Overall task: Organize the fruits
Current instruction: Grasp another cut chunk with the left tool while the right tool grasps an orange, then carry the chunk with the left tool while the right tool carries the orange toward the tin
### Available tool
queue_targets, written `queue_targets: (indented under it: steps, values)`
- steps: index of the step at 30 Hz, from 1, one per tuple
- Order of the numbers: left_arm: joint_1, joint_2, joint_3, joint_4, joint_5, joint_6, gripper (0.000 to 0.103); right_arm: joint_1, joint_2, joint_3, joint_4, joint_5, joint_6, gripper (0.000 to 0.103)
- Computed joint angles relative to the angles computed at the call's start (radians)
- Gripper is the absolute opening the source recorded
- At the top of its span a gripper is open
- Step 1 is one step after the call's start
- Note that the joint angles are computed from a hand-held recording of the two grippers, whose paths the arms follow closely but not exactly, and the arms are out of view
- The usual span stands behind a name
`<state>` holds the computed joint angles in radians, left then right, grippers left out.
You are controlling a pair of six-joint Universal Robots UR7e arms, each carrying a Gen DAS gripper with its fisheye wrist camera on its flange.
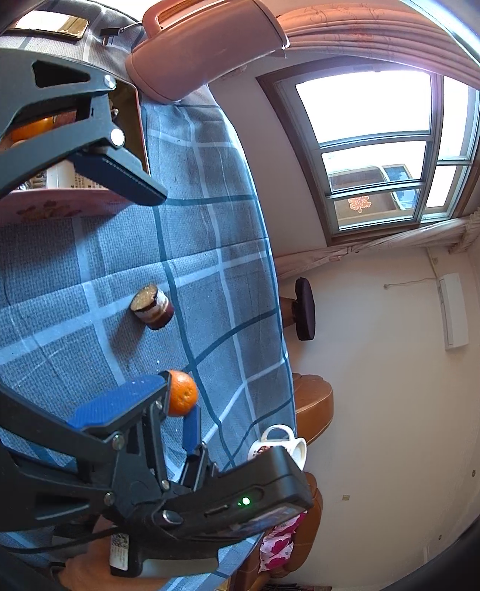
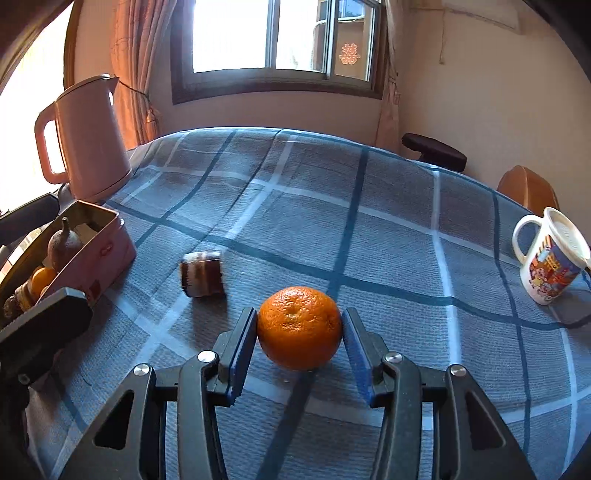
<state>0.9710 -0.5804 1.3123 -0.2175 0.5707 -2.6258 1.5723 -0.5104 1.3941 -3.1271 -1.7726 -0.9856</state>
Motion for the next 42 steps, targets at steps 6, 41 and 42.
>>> queue_targets:
  steps: [6,41,42]
  values:
    - [0.017,0.110,-0.196,0.170,0.002,-0.049,0.095,-0.022,-0.020,-0.006,-0.031,0.011,0.021,0.049]
    - [0.127,0.307,-0.618,0.723,0.178,-0.446,0.047,-0.030,-0.031,0.035,-0.131,0.066,-0.011,0.049]
    - [0.122,0.290,-0.584,0.690,0.172,-0.431,0.047,-0.031,-0.034,0.043,-0.144,0.077,-0.017,0.049]
